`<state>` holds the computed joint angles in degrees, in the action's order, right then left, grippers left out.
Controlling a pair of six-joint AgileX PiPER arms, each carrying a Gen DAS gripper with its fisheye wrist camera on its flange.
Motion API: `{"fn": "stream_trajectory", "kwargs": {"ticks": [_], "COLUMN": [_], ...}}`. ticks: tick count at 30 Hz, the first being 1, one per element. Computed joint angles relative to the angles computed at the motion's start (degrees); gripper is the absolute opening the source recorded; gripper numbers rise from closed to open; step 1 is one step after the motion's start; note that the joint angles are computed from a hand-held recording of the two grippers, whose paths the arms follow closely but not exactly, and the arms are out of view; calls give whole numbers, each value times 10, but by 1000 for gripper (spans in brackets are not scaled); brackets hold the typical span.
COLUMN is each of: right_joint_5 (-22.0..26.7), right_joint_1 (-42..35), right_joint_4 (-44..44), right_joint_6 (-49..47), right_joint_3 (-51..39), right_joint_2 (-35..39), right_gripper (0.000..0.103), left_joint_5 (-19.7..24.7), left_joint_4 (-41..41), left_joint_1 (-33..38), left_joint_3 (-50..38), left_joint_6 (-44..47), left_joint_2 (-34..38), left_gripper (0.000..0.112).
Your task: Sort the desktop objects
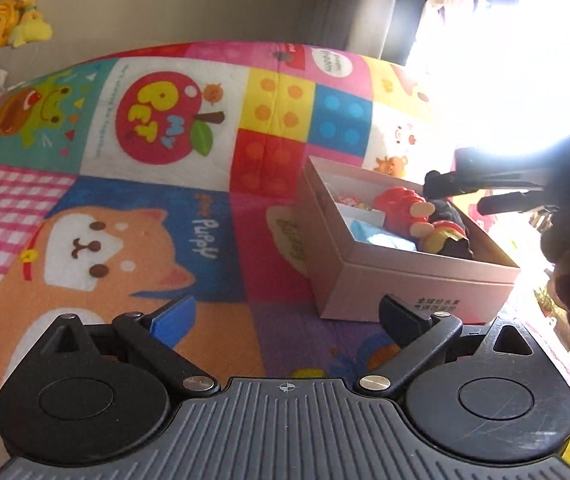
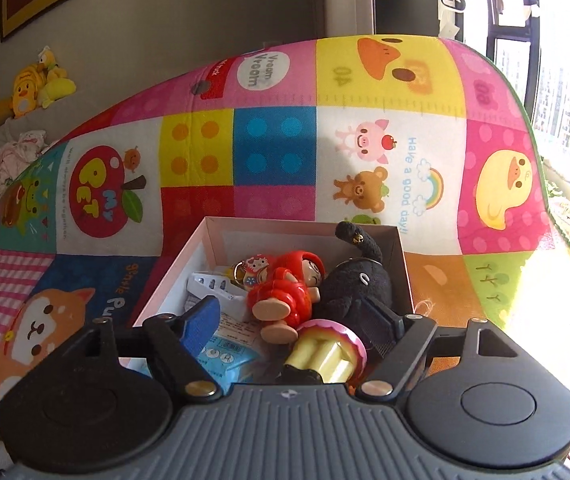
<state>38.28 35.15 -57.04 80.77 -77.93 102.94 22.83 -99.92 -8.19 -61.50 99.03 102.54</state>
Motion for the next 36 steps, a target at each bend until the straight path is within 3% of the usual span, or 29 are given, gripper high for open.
{"fn": "stream_trajectory", "kwargs": {"ticks": [4,8,10,12,14,17,21,30,36], "right_joint_5": [3,30,48,50,50,49,24,47,79], "right_joint_1": [58,125,155,172,179,169,146,130,149], "right_joint_4": [-60,-87,-98,-97,-97,-70,-65,-107,-124], "right_joint_6": [84,147,179,195,212,194,212,272,309], "right_joint_3": [122,196,214,223,225,211,217,205,203], "right_joint_2": [-69,-85,-74,-60,-45,-31,-35,-8,5], "right_gripper": [103,103,103,103,103,103,103,103,103], "left_joint_5": [-28,-49,-71,-85,-69,-69,-106,-144,-141], "left_joint_4": [74,147,142,108,116,158,245,293,297], "left_joint_1": [-11,-23,-32,-37,-31,-32,-55,-76,-75], "left_joint_3": [-2,21,43,62,72,72,64,55,54], "left_joint_6": [-50,-74,-47,6,14,-38,-142,-209,-215], "left_joint_2": [-10,-31,-44,-54,-60,-58,-48,-39,-39], "left_gripper": [103,103,103,103,103,103,103,103,103]}}
